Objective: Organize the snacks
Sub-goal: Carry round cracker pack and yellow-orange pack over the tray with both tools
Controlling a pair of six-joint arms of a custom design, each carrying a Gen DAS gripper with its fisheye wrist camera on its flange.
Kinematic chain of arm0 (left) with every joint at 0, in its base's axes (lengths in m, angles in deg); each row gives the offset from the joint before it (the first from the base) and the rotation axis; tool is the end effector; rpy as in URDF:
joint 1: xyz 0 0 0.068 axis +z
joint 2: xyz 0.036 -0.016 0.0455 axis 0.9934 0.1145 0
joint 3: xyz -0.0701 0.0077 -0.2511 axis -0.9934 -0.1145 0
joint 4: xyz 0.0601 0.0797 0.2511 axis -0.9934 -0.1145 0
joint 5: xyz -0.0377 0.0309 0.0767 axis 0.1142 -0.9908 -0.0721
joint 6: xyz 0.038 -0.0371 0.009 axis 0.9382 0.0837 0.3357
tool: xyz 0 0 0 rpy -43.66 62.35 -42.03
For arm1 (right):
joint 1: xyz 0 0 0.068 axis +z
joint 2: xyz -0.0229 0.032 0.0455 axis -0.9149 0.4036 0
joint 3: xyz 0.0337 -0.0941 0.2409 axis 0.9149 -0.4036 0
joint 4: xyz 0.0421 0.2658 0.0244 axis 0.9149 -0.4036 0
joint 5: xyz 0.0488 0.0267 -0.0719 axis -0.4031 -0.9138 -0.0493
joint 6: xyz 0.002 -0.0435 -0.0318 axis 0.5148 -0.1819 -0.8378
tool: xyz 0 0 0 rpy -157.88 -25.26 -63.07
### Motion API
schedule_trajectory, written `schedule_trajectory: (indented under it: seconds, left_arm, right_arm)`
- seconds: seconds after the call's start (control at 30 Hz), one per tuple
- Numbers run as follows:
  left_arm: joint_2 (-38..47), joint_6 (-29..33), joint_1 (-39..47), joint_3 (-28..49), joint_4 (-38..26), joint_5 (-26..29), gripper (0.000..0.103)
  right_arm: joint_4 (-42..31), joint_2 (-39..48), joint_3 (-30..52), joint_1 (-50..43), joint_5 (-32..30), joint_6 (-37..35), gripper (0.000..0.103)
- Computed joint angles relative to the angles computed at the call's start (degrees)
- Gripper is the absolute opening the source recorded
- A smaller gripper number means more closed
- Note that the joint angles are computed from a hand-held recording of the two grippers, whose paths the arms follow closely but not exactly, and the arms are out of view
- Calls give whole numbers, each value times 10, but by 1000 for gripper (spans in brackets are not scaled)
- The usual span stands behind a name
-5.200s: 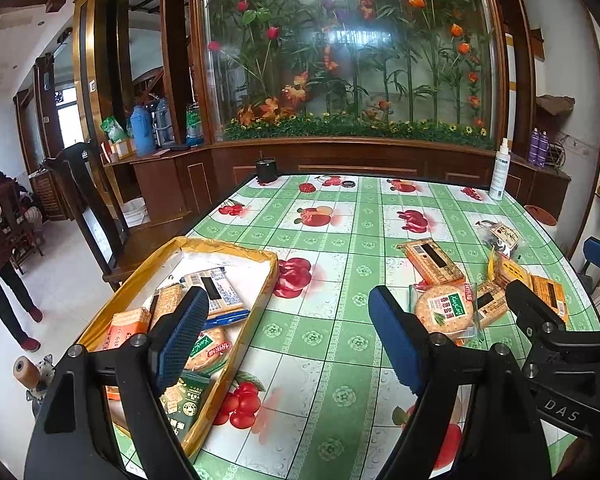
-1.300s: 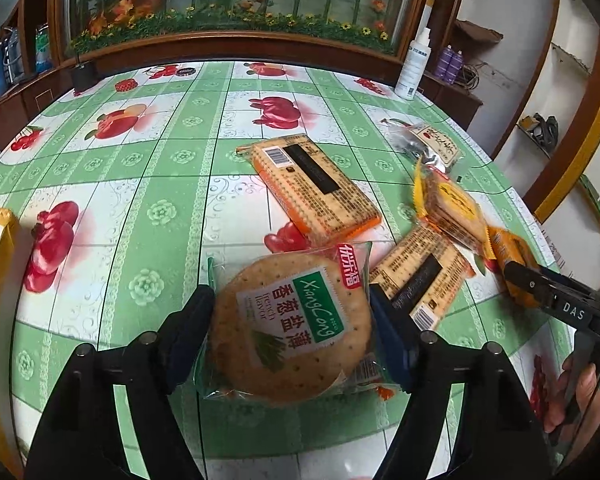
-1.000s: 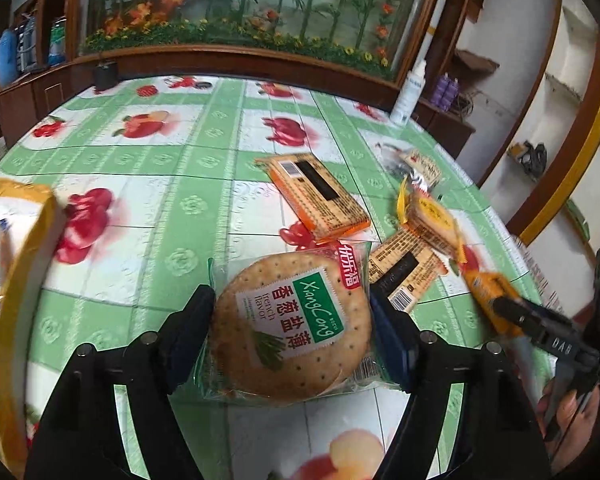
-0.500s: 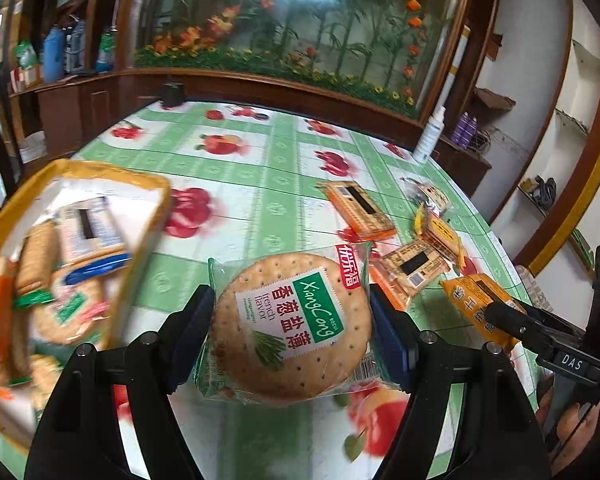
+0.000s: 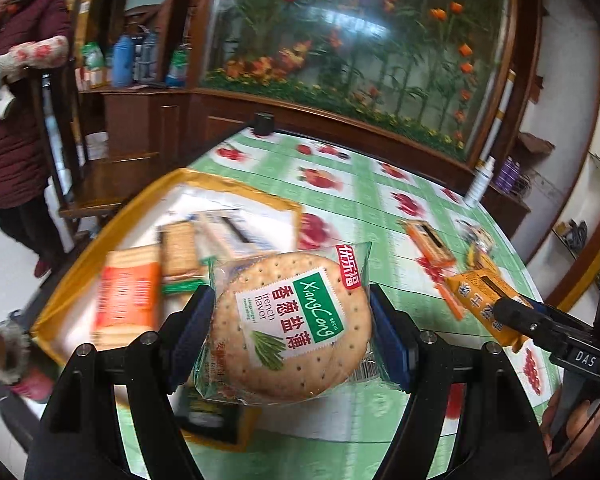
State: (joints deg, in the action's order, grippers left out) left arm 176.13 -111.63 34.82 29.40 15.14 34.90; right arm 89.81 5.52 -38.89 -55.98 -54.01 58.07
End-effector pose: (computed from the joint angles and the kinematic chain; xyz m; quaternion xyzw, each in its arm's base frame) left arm 0.2065 -0.2029 0.1211 -0.0938 0.8848 -0.0723 0.4506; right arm 0.2477 0.0575 0.1242 -0.1427 0.8891 0.2066 0.3826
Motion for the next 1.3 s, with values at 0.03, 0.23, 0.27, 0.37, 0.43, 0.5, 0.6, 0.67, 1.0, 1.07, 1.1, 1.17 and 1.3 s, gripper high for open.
schedule_trajectory:
  seconds: [0.03,0.23,0.27,0.37,0.43,0.5,0.6,0.67,1.0,1.07,1.1,1.17,1.3]
  left_arm:
    - [-8,-3,2,-9,-1,-3,75]
    - [-57,-27,36,-76,4,-12,75]
    - [-65,-29,41,-86,4,-12,75]
    - [-78,-32,55,-105,7,-11,75]
    - [-80,-32,61,-112,8,-12,75]
    - [-86,-32,65,-119,10,-12,75]
    - [-85,-25,75,-126,21,-3,75]
    - [-79,-20,81,-120,22,3,75]
    - [-47,31,136,-81,35,35,75]
    - [-33,45,155,-65,34,44,75]
    - [-26,53,167,-56,33,52,75]
    - [-9,61,182,-37,26,59,75]
    - [37,75,211,4,11,74,75]
  right_arm:
    - [3,1,2,14,6,5,72]
    - [15,26,25,80,35,22,72]
    - [18,32,30,90,39,25,72]
    - [26,45,42,117,48,35,72]
    - [31,53,50,133,56,36,72]
    - [36,66,60,150,61,39,72]
    - [40,87,78,173,70,44,72]
    - [42,109,96,183,68,48,72]
    - [40,249,245,212,52,78,72]
    - [37,278,281,217,52,83,72]
    - [35,290,296,219,53,86,72]
    - [28,320,331,220,53,91,72]
    - [10,379,402,215,49,101,72]
